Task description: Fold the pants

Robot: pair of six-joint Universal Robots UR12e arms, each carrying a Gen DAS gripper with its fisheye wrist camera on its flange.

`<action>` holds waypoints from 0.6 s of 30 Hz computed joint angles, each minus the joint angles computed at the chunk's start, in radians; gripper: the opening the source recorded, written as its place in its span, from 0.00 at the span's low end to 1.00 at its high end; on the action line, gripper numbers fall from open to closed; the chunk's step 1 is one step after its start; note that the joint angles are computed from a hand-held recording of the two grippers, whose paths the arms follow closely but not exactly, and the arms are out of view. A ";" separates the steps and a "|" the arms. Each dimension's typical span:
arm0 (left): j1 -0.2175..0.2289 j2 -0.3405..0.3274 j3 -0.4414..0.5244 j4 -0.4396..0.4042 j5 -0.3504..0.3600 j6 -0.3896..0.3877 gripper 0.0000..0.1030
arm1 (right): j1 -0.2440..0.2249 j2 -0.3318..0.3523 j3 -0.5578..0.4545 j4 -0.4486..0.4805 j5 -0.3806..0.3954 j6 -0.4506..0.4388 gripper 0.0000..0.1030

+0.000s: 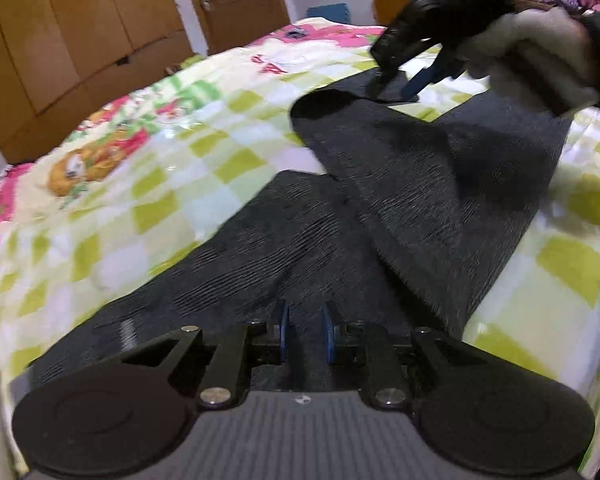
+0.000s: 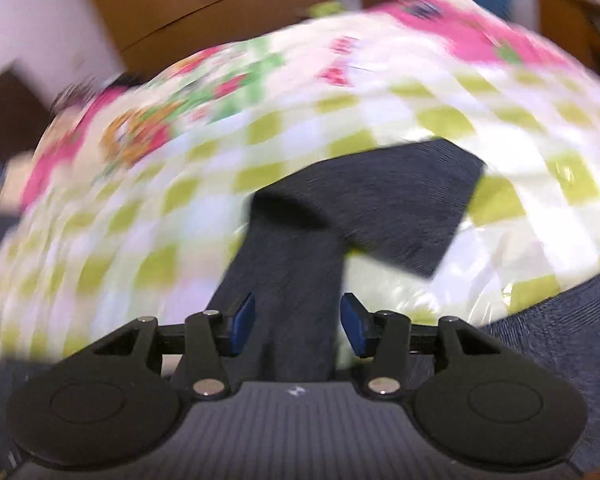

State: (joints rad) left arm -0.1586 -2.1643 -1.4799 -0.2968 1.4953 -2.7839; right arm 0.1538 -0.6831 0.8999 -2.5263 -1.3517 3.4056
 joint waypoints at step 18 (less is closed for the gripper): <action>-0.022 -0.068 0.093 -0.033 0.001 0.010 0.34 | -0.044 0.141 -0.081 -0.295 0.026 0.677 0.14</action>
